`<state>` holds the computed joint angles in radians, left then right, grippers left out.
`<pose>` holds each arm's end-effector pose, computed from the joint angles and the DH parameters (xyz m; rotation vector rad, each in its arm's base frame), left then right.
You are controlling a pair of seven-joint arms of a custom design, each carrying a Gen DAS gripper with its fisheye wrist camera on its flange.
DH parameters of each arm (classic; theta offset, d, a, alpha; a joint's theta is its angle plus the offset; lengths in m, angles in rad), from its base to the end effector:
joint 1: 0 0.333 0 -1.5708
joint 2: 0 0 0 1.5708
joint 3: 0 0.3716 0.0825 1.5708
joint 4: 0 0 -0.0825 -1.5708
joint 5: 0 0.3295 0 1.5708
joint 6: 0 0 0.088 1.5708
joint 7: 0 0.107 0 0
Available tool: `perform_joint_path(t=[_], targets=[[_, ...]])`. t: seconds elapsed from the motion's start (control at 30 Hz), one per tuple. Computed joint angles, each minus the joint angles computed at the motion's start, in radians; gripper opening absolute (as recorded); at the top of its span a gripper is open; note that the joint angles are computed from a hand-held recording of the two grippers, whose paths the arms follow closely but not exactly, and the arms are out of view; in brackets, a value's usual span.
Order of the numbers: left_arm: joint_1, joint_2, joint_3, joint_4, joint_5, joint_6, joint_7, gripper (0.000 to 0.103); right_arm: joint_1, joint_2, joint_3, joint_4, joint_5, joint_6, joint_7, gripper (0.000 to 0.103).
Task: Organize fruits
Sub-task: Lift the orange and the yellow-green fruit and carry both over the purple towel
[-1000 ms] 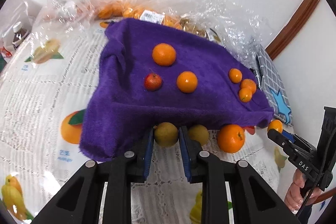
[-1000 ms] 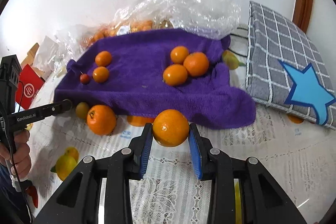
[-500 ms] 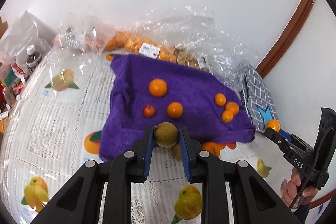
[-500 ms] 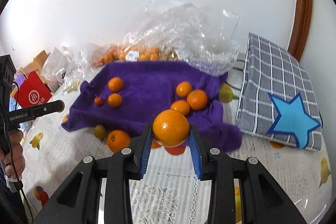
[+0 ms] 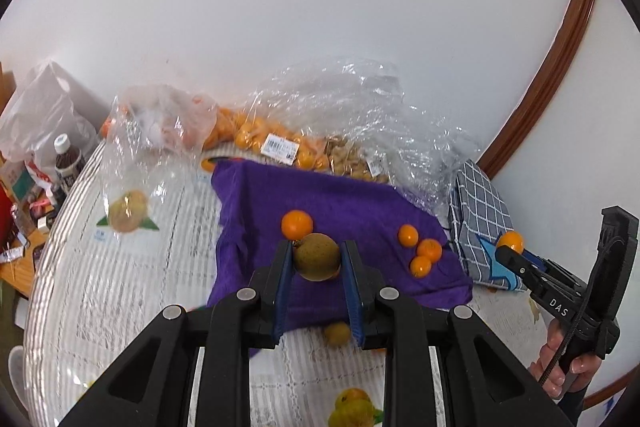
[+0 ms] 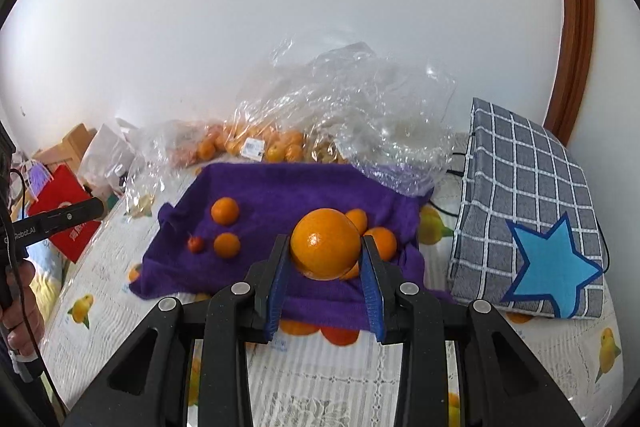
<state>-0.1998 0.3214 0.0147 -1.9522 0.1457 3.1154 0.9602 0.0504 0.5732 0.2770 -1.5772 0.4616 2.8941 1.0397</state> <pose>0.6248 -0.1309 0.5031 -2.0537 1.5485 -1.0273 0.7073 0.1577 0.4719 -1.9241 1.3458 -0.3840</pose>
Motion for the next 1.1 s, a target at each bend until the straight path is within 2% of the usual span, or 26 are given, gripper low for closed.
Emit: perform_joint_path(t=[0.27, 0.57, 0.87, 1.03, 1.1], targets=[[0.052, 0.058, -0.052, 0.099, -0.027, -0.04, 0.06, 0.023, 0.025, 0.049, -0.036, 0.102, -0.04, -0.03, 0.051, 0.034], [0.095, 0.129, -0.081, 0.18, -0.075, -0.074, 0.107, 0.023, 0.051, 0.148, -0.072, 0.272, -0.102, -0.101, 0.13, 0.034], [0.128, 0.189, -0.094, 0.221, -0.126, -0.12, 0.12, 0.023, 0.086, 0.294, -0.095, 0.472, -0.155, -0.267, 0.185, 0.034], [0.188, 0.227, -0.157, 0.246, -0.177, -0.147, 0.162, 0.023, 0.113, 0.378, -0.11, 0.591, -0.182, -0.368, 0.18, 0.034], [0.182, 0.241, -0.155, 0.263, -0.183, -0.164, 0.172, 0.023, 0.128, 0.417, -0.122, 0.653, -0.198, -0.409, 0.187, 0.034]])
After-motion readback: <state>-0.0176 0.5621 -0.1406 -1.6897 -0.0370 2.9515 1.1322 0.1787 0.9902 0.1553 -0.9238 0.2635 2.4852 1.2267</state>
